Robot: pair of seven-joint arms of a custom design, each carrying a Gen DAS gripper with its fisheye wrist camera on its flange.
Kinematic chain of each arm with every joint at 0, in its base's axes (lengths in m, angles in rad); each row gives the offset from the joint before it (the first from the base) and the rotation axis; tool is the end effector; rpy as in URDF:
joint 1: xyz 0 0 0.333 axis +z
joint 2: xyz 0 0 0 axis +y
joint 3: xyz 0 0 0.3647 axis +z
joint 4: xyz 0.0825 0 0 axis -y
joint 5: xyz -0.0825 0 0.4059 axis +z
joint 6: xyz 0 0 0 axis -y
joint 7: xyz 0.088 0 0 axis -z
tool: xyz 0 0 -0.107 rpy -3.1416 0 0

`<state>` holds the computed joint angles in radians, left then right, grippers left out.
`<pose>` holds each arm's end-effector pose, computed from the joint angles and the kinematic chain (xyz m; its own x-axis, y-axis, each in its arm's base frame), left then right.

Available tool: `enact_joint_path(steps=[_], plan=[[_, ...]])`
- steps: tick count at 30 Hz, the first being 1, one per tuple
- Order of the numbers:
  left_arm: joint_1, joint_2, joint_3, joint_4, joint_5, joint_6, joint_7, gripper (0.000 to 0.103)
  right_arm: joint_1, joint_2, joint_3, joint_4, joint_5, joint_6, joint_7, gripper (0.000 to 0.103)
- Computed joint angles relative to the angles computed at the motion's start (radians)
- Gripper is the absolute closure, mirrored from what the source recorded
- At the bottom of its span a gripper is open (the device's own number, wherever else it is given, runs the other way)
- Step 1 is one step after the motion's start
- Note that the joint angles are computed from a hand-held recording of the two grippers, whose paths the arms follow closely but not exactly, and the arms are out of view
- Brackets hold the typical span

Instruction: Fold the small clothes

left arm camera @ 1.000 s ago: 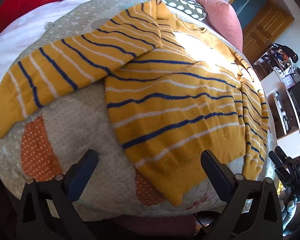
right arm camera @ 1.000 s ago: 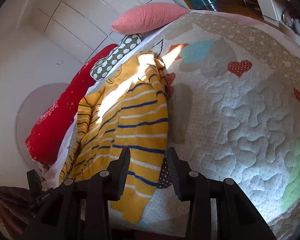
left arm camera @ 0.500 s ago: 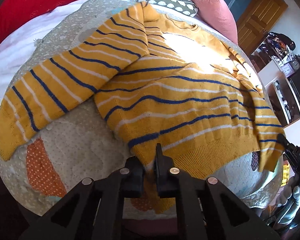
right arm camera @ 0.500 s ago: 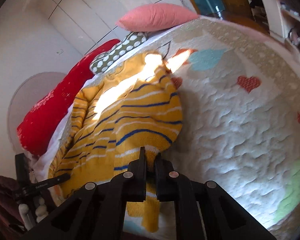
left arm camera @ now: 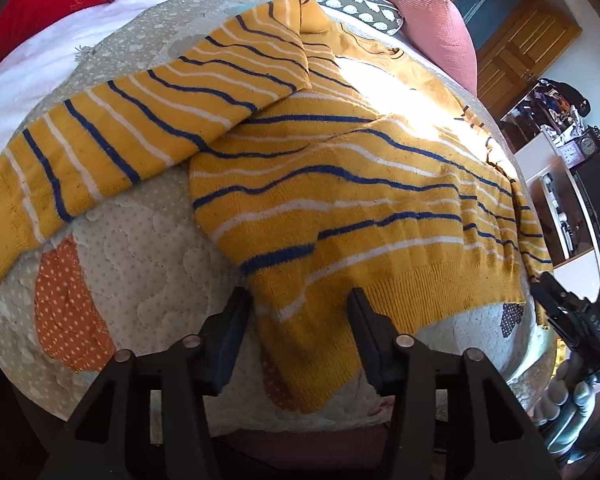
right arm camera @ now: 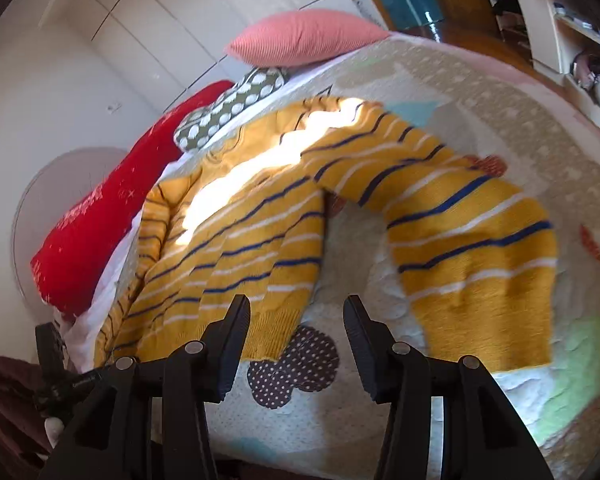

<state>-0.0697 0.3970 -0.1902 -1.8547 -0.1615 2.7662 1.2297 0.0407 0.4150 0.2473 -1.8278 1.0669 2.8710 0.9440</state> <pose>0.6944 -0.1618 0.3997 0.1625 -0.9243 0.3453 -0.8750 -0.2968 -0.3825 0.6963 0.1338 0.3906 0.0829 -0.8464 -0.5260 -0.8121 0.2485 -0.5279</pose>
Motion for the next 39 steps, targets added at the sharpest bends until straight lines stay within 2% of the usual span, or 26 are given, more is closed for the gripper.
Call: enact_joint_path(steps=[2, 4, 5, 6, 7, 8, 11, 16, 22, 25, 28, 30, 34, 37, 39], plan=[[0.010, 0.002, -0.015, 0.000, -0.021, 0.006, 0.014, 0.044, 0.042, 0.048, -0.026, 0.041, -0.081, 0.002, 0.068, 0.051], [-0.006, 0.007, 0.000, 0.014, -0.002, -0.011, -0.004, 0.046, 0.050, 0.099, -0.025, 0.088, -0.133, -0.007, 0.125, 0.051], [-0.020, 0.009, 0.015, 0.024, 0.023, -0.027, -0.016, 0.067, 0.033, 0.119, -0.001, 0.108, -0.131, -0.014, 0.124, 0.054], [-0.036, 0.013, 0.031, 0.039, 0.053, -0.054, -0.032, 0.096, -0.001, 0.136, 0.042, 0.126, -0.100, -0.026, 0.092, 0.082], [-0.022, 0.014, 0.017, 0.046, 0.041, -0.072, -0.016, 0.095, -0.032, 0.151, 0.074, 0.143, -0.072, -0.068, 0.074, 0.095], [-0.016, 0.011, 0.011, 0.046, 0.031, -0.074, -0.016, 0.095, -0.052, 0.159, 0.090, 0.153, -0.045, -0.105, 0.067, 0.095], [-0.002, -0.008, -0.001, 0.035, 0.013, -0.082, 0.005, 0.095, -0.076, 0.121, 0.106, 0.111, 0.054, -0.096, -0.014, 0.096], [-0.011, -0.062, 0.003, -0.020, 0.025, -0.085, 0.026, 0.095, -0.116, -0.012, 0.093, -0.043, 0.227, -0.144, -0.138, 0.097], [-0.041, -0.100, 0.029, -0.080, 0.075, -0.083, -0.030, 0.095, -0.067, -0.122, 0.030, -0.206, 0.274, -0.179, -0.179, 0.097], [-0.051, -0.109, 0.040, -0.097, 0.113, -0.081, -0.059, 0.094, -0.036, -0.128, -0.007, -0.235, 0.286, -0.193, -0.170, 0.098], [-0.037, -0.127, 0.026, -0.121, 0.099, -0.054, -0.037, 0.093, -0.014, -0.130, -0.045, -0.243, 0.310, -0.215, -0.178, 0.097], [-0.039, -0.149, 0.028, -0.145, 0.113, -0.031, -0.030, 0.093, 0.011, -0.139, -0.071, -0.249, 0.314, -0.201, -0.179, 0.097], [-0.045, -0.196, 0.034, -0.186, 0.152, 0.015, -0.020, 0.090, 0.058, -0.180, -0.116, -0.273, 0.332, -0.119, -0.210, 0.096], [-0.048, -0.219, 0.034, -0.199, 0.168, 0.054, -0.012, 0.076, 0.066, -0.201, -0.142, -0.280, 0.390, -0.061, -0.239, 0.093], [-0.067, -0.220, 0.052, -0.189, 0.225, 0.069, -0.050, 0.063, 0.069, -0.209, -0.157, -0.282, 0.431, -0.014, -0.258, 0.088]])
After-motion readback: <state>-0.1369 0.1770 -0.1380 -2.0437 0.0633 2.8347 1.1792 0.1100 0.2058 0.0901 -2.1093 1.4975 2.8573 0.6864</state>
